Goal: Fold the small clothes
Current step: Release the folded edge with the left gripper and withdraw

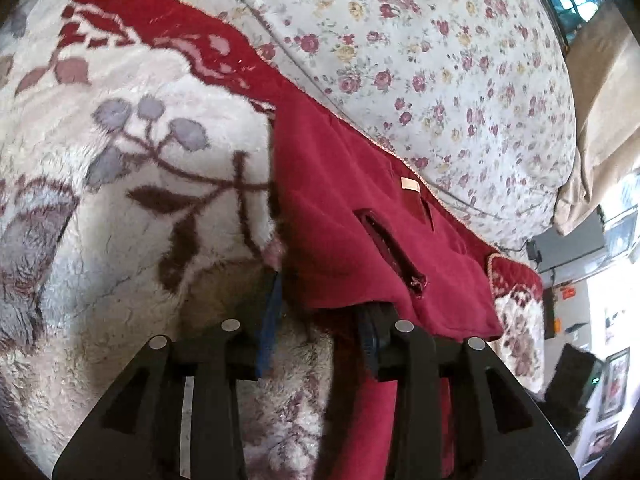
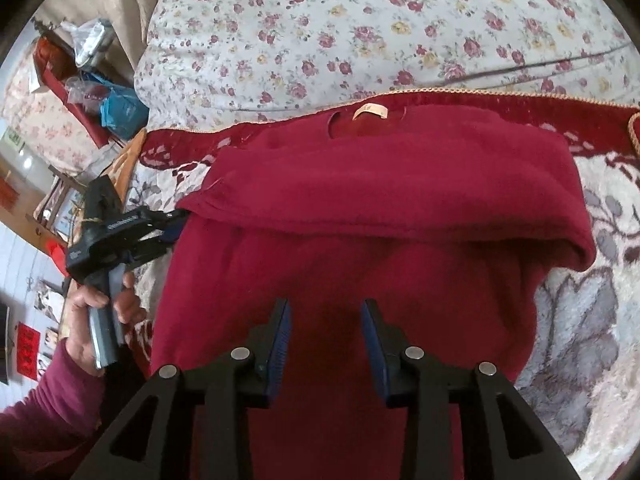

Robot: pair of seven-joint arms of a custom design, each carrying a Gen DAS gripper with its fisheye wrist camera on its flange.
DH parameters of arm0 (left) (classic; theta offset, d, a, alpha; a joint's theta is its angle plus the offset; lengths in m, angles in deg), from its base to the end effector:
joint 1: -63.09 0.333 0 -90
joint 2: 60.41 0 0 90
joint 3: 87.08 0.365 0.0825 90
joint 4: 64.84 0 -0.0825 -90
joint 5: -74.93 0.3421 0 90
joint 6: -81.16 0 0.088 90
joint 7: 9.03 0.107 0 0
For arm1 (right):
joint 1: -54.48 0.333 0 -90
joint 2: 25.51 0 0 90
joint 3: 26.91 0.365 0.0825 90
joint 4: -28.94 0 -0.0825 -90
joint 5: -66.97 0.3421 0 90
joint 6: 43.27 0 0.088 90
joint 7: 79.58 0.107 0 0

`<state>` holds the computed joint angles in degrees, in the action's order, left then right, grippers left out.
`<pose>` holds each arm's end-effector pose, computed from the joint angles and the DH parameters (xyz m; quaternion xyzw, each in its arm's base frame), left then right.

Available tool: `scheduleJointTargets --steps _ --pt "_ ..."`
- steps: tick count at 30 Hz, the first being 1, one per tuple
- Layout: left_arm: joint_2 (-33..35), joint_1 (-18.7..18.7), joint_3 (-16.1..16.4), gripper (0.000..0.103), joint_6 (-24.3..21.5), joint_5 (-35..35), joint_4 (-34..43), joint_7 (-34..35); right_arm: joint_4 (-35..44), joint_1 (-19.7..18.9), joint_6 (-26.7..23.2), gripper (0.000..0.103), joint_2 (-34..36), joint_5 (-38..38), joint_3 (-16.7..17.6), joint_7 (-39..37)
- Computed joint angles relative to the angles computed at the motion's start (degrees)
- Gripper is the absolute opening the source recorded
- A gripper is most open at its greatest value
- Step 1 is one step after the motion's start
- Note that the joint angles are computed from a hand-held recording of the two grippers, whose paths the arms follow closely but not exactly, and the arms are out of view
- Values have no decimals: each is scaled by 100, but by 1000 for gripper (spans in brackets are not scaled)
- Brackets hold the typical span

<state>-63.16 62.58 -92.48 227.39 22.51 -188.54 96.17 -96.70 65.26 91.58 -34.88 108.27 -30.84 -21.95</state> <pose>0.5215 -0.0439 0.5325 0.7464 -0.5505 0.3698 0.0558 0.4801 0.0647 0.5587 -0.7448 0.5810 0.0293 0.3268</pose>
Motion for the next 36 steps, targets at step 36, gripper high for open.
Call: scheduleJointTargets --steps 36 --pt "-1328 54 -173 31 -131 3333 -679 -1358 -898 -230 1004 7 -571 -1031 -477 404"
